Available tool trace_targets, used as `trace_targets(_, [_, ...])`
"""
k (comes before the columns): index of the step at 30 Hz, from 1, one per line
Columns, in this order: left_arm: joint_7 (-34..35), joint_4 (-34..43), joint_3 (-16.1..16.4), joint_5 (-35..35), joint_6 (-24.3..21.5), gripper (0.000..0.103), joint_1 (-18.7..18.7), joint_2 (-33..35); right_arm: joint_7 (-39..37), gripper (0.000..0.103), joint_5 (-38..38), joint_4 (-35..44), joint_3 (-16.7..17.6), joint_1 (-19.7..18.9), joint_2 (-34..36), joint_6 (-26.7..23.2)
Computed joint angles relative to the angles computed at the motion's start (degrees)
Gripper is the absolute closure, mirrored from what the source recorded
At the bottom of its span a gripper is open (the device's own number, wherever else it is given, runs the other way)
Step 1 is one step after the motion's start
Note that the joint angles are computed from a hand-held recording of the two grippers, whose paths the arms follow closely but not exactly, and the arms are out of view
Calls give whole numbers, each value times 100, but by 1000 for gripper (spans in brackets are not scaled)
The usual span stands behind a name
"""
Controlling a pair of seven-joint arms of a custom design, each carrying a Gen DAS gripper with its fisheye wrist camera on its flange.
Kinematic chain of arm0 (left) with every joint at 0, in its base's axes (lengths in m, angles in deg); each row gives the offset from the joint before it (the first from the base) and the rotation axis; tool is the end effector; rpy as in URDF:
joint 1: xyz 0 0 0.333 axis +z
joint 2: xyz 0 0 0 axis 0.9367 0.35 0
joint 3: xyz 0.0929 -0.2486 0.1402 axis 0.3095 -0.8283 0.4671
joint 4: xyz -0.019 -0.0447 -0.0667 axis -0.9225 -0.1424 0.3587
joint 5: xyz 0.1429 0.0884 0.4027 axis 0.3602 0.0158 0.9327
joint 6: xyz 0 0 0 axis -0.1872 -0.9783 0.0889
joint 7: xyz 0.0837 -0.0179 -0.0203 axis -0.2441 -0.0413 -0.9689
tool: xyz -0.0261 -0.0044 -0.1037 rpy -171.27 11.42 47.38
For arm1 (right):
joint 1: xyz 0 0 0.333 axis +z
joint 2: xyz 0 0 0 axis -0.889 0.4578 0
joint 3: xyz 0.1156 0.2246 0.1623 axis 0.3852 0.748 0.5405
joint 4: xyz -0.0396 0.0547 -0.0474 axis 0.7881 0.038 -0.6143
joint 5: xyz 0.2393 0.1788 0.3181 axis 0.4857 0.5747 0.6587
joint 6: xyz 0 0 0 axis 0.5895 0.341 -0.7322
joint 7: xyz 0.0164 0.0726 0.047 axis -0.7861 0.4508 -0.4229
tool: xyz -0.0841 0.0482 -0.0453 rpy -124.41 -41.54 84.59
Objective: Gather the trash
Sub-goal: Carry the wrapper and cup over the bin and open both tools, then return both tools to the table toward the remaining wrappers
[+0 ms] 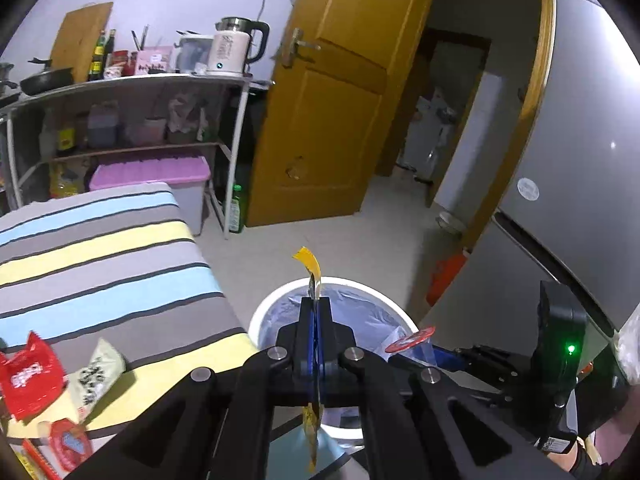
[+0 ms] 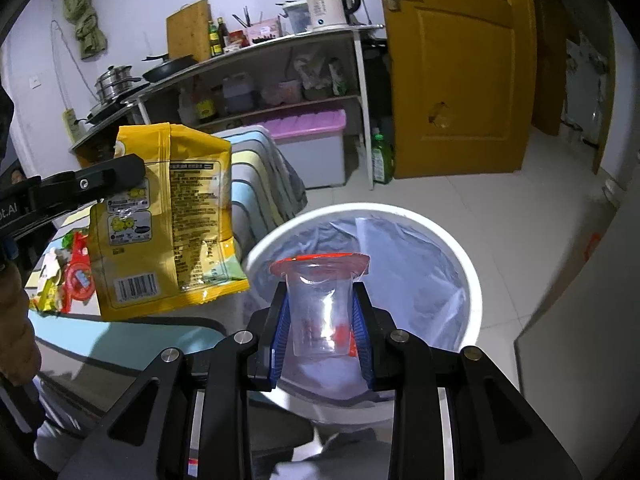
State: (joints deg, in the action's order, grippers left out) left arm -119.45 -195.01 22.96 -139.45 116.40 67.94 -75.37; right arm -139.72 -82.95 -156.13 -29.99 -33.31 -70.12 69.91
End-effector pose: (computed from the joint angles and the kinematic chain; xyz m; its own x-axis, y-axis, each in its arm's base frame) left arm 0.5124 -0.0609 0.3862 -0.8429 -0.4655 0.2698 -0.4711 0.3965 -0.7879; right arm 0.3526 0.3519 0.3357 -0.4177 -0.8967 -0.1464 -0.5817 0.3877 -0.7150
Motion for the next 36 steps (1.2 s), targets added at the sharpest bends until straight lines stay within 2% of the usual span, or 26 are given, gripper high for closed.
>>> trace_targets(6, [-78,110,-114,121,4,102,-59,249,-82,72,130,5,-67,-34,117,58])
trace_targets(7, [-93,115,-137,139,34,102,-64,272,-84,69,133,7,-75,-38,137,66])
trace_targets(8, [-91,126,-153,154,59,101,-67,305,-73,60,127,5,-84,-44,151,85])
trace_targets(10, [-92,130,-173,165,91,99,-66,334,36,56,68,-13,-94,-63,159,122])
trace_targets(15, [-75,200,-157,158,72,90,-11,420,67,56,41,-43,-91,-65,136,111])
trace_targets(24, [43,110,-41,52,34,90,148,281,29,56,-90,77,7,26,75,-45])
trace_targets(36, [310,-80,292,-117,-11,90,483,-26,-118,56,-435,653,89,273,408,-291])
